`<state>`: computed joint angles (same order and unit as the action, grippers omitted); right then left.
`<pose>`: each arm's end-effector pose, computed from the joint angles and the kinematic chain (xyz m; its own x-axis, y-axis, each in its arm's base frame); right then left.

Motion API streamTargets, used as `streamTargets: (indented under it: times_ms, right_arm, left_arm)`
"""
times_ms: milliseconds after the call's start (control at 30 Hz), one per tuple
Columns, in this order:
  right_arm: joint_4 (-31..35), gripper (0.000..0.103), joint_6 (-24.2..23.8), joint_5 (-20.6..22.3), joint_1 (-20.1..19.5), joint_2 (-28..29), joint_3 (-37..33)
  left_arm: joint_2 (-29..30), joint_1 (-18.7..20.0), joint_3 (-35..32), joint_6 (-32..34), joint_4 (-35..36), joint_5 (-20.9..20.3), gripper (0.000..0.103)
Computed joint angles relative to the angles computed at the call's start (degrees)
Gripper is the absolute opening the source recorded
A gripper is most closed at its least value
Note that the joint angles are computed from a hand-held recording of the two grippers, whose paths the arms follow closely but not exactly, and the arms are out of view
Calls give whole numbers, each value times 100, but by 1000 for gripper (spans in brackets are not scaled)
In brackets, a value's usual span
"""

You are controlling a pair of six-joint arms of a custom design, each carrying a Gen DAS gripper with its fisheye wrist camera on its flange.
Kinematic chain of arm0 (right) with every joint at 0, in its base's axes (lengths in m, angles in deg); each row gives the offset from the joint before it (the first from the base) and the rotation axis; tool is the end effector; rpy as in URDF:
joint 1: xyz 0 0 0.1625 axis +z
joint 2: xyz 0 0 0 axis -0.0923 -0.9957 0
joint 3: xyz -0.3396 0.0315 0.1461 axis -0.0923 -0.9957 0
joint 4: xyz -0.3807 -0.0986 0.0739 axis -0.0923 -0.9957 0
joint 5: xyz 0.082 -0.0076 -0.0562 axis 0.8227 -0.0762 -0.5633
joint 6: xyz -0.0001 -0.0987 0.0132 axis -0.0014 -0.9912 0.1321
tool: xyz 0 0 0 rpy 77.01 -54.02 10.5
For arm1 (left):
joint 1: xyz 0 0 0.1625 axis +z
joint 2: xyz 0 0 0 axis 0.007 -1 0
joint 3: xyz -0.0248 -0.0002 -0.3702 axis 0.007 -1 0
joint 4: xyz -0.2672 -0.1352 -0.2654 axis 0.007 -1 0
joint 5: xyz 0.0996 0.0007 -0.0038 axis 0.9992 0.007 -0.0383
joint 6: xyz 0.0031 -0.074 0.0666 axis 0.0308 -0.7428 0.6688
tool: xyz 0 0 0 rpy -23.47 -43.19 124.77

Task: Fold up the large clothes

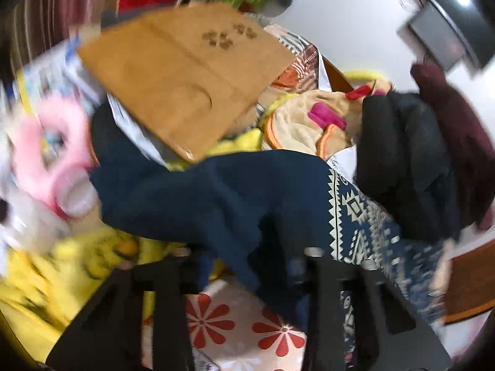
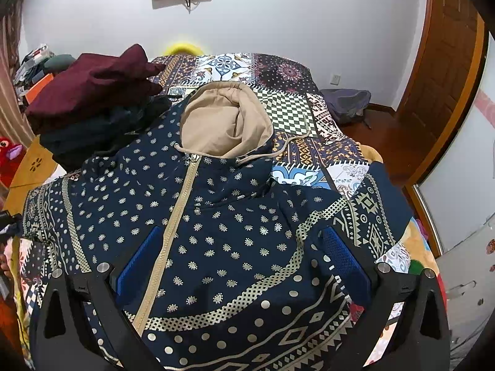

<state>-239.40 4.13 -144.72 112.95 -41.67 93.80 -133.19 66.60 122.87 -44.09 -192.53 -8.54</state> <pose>0.2076 -0.5076 0.2851 -0.6123 0.4770 0.6306 -0.1901 0.6853 -0.7030 -0.0875 -0.7094 0.1934 -0.8855 -0.2083 -0.4152 0.0823 0.8093 -0.5816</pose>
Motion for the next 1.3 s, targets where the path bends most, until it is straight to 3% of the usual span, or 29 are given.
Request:
streamTargets:
  times_ms: [33, 200, 400, 633, 933, 1300]
  right_arm:
    - [-37, 103, -30, -4, 14, -10, 11]
    - [-279, 103, -224, -82, 104, -54, 68]
    - [-672, 103, -563, -18, 157, -166, 158]
    - [-903, 103, -919, 219, 93, -345, 238]
    - [-1032, 103, -1334, 244, 11, -509, 437]
    - [-397, 103, -1005, 313, -149, -932, 790]
  left_arm:
    - [2, -83, 27, 213, -100, 146, 5]
    - [-30, -582, 171, 1280, -987, 541, 5]
    - [-152, -1118, 181, 2001, -1458, -6, 5]
    - [-26, -1610, -33, 2166, -1250, -1023, 5]
    - [657, -2033, -392, 2349, -378, -1822, 5]
    - [1566, -2016, -809, 2205, 2000, -2389, 5]
